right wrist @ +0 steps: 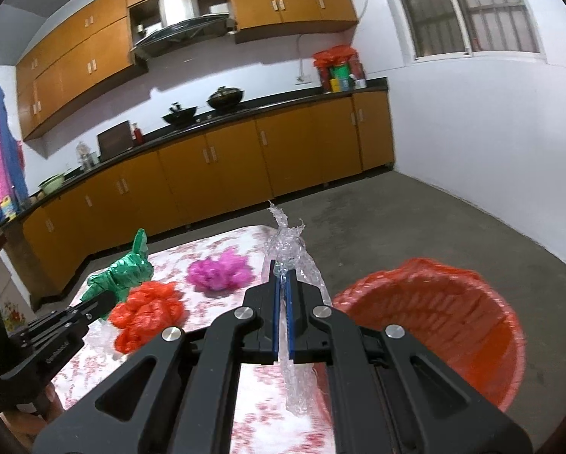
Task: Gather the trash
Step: 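Carry the bubble wrap and green-tied red bag over the basket with both grippers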
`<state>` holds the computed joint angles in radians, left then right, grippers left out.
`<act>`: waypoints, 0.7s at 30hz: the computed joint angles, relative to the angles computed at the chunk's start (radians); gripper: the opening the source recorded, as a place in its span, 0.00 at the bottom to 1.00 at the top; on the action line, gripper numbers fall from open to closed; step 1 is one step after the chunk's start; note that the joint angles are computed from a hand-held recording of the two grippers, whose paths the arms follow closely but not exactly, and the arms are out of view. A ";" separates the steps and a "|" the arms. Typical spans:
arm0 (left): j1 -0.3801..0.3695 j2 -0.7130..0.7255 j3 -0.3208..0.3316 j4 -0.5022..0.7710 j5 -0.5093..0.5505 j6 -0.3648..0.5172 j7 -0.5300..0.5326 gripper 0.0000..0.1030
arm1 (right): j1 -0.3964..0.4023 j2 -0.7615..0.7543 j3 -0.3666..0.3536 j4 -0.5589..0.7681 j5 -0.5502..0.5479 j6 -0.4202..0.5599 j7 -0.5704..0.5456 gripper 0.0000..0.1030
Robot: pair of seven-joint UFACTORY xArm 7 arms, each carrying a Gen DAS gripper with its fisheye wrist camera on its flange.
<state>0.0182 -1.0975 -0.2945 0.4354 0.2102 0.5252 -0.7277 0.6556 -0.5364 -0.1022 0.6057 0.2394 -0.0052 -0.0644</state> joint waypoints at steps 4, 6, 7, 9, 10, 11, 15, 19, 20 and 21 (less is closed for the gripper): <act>-0.021 0.073 -0.033 0.031 -0.008 -0.049 -0.015 0.04 | -0.061 -0.023 -0.002 -0.022 -0.014 0.001 0.004 0.03; -0.030 0.114 -0.050 0.049 -0.008 -0.074 -0.023 0.04 | -0.088 -0.031 -0.006 -0.030 -0.019 0.005 0.007 0.03; -0.036 0.132 -0.056 0.056 -0.007 -0.086 -0.026 0.04 | -0.098 -0.032 -0.006 -0.030 -0.021 0.007 0.008 0.03; -0.044 0.176 -0.069 0.073 -0.005 -0.114 -0.034 0.04 | -0.123 -0.038 -0.004 -0.037 -0.026 0.011 0.012 0.03; -0.047 0.198 -0.075 0.083 -0.003 -0.126 -0.038 0.04 | -0.134 -0.040 -0.008 -0.041 -0.028 0.012 0.011 0.03; -0.052 0.217 -0.080 0.091 -0.001 -0.138 -0.041 0.04 | -0.145 -0.043 -0.012 -0.044 -0.030 0.014 0.011 0.03; -0.065 0.307 -0.104 0.125 0.010 -0.191 -0.056 0.04 | -0.179 -0.048 -0.017 -0.054 -0.033 0.022 0.013 0.03; -0.071 0.385 -0.131 0.153 0.030 -0.237 -0.074 0.04 | -0.198 -0.048 -0.030 -0.060 -0.032 0.030 0.005 0.03; -0.072 0.402 -0.136 0.160 0.036 -0.245 -0.078 0.04 | -0.195 -0.049 -0.039 -0.063 -0.032 0.032 -0.002 0.03; -0.070 0.424 -0.144 0.169 0.043 -0.255 -0.083 0.04 | -0.197 -0.048 -0.042 -0.064 -0.030 0.033 -0.005 0.03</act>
